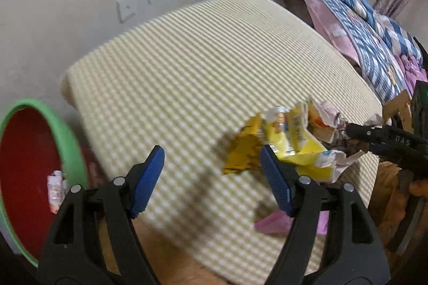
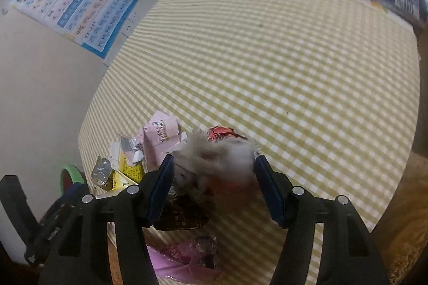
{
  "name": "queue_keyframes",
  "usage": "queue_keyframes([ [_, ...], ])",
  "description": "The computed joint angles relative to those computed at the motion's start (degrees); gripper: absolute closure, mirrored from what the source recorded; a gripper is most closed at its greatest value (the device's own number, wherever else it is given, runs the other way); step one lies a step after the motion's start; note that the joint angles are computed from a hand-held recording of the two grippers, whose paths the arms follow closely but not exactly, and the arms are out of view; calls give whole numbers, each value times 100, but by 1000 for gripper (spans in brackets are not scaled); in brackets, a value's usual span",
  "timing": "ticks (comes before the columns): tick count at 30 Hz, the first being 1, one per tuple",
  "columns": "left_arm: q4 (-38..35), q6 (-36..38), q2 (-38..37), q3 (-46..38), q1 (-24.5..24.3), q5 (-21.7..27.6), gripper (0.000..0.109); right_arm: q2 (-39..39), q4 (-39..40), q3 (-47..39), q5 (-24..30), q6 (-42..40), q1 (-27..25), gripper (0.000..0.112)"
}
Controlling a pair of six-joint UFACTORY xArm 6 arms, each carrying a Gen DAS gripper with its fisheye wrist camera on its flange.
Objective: Collect trash
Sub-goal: 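Grasp the crumpled white-red paper with the right tool while the left tool grasps the yellow chip bag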
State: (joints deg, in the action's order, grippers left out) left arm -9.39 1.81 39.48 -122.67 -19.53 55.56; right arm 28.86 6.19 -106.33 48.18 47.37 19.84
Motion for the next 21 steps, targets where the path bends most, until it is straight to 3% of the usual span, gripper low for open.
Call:
queue_keyframes([
  [4, -34, -36, 625, -980, -95, 568, 45, -85, 159, 41, 12, -172, 33, 63],
  [10, -85, -108, 1496, -2388, -184, 1273, 60, -277, 669, 434, -413, -438, 37, 70],
  [14, -77, -123, 1567, -2516, -191, 1252, 70, -629, 557, 919, -733, -450, 39, 71],
  [21, -193, -67, 482, -799, -90, 369, 72, -756, -111, 996, -846, -159, 96, 71],
])
